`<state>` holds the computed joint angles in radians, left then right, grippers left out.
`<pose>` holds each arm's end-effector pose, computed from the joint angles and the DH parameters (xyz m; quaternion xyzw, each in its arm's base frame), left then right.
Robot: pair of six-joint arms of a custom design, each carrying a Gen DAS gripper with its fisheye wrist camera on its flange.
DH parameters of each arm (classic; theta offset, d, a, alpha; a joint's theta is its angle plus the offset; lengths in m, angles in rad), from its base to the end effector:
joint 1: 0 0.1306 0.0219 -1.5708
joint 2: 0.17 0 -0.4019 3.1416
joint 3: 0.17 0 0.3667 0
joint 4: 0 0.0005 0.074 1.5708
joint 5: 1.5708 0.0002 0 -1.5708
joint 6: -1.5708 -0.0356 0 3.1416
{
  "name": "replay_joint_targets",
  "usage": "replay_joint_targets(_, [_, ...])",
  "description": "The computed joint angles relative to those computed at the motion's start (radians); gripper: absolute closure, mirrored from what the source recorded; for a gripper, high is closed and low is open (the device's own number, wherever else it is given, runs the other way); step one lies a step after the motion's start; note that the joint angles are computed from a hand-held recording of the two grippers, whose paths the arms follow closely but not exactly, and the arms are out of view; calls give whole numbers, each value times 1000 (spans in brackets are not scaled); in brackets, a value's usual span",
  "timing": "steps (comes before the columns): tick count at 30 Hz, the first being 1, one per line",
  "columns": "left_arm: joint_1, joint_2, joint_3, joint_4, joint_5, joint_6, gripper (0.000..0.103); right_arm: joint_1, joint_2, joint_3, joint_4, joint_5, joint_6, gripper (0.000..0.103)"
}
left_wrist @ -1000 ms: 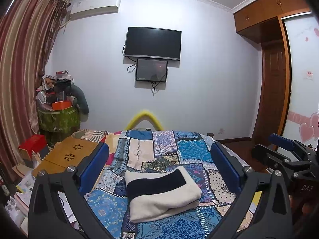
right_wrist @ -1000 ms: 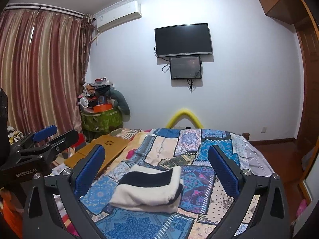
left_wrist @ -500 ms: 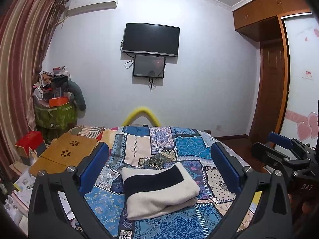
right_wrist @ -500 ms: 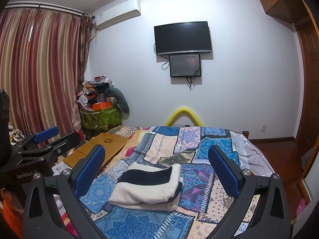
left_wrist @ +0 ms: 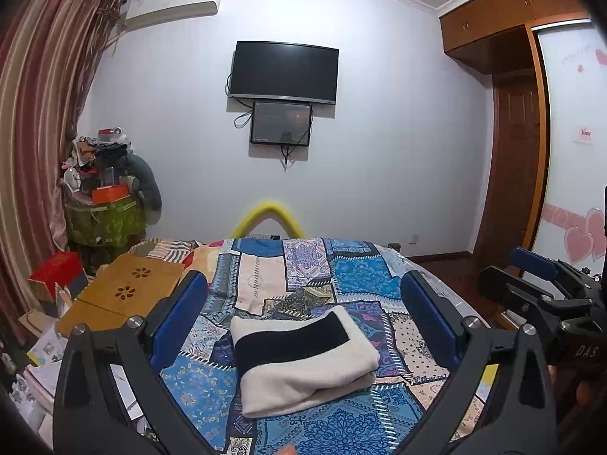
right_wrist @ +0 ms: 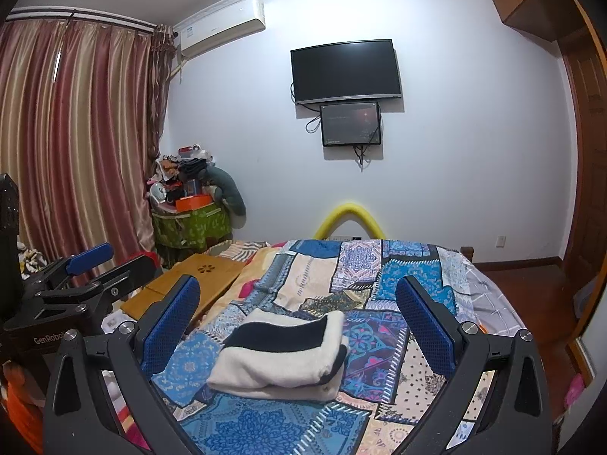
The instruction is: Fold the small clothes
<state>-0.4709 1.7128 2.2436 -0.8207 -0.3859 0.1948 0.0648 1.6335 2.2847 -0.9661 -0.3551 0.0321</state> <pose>0.5084 -0.2444 0.6680 -0.0052 0.7952 -0.0463 0.6045 0.5064 0.0448 0.7105 -0.1422 0.7906 0.1524 0.5758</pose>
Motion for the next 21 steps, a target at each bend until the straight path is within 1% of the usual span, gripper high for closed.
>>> replay_joint_targets(7, [2, 2, 4, -7, 9, 5, 0, -2, -5, -8, 5, 1, -10, 0])
replay_joint_targets(21, [8, 31, 51, -52, 41, 2, 0, -3, -8, -21, 11, 4, -35, 0])
